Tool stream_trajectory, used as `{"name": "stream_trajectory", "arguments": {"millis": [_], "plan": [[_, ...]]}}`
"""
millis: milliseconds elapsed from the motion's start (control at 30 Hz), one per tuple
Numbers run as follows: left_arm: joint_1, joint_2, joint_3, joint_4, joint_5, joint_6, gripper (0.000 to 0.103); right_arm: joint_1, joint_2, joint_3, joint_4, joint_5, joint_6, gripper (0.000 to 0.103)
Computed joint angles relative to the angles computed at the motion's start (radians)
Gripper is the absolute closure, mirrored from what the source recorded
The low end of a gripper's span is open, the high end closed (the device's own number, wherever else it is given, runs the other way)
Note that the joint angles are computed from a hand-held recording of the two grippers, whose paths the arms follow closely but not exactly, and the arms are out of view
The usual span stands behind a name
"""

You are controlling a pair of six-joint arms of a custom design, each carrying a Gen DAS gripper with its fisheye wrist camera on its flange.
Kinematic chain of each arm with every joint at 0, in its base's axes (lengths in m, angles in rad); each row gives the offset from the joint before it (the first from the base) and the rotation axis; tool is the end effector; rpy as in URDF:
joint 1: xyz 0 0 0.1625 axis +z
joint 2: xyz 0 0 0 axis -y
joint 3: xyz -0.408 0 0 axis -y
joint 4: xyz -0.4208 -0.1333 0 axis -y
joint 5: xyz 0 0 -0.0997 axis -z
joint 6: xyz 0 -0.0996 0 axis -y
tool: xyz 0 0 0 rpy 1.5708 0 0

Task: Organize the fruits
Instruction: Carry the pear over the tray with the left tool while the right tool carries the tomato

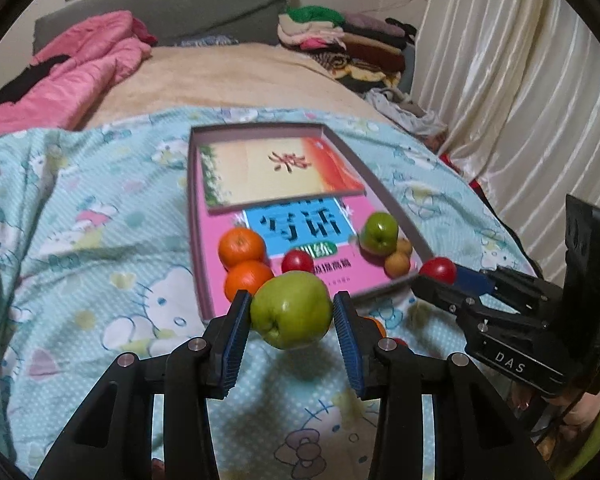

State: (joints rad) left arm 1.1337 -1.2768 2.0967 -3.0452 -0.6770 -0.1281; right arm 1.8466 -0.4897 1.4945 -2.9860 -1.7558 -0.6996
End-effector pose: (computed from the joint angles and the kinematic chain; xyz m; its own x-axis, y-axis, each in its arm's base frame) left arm -0.0300 -0.5626 0.2565 -0.8050 -0.2552 -0.5355 0.2349 0.6918 -0.6828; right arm 0.3057 -0.6578 -0.0508 -0.5781 -0.7189 0.3860 -0.8129 0.5482 -0.1967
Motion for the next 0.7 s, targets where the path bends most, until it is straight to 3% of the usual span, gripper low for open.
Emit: {"name": "stream_trajectory", "arguments": {"millis": [300,433,700], "plan": [[-0.009,0.002,-0.004,-0.035,0.011,0.022,0.064,-0.002,-0.012,0.019,-0.054,0.056,-0.024,0.071],[0.003,0.029,-0.025,-0.042,0.007,0.044,0.071,0.000,-0.008,0.014,-0.055,0.058,-0.028,0.071],[0.036,0.084,-0.083,-0.083,-0.018,0.092,0.072,-0.002,0.000,0.000,-0.043,0.057,-0.016,0.071]]}}
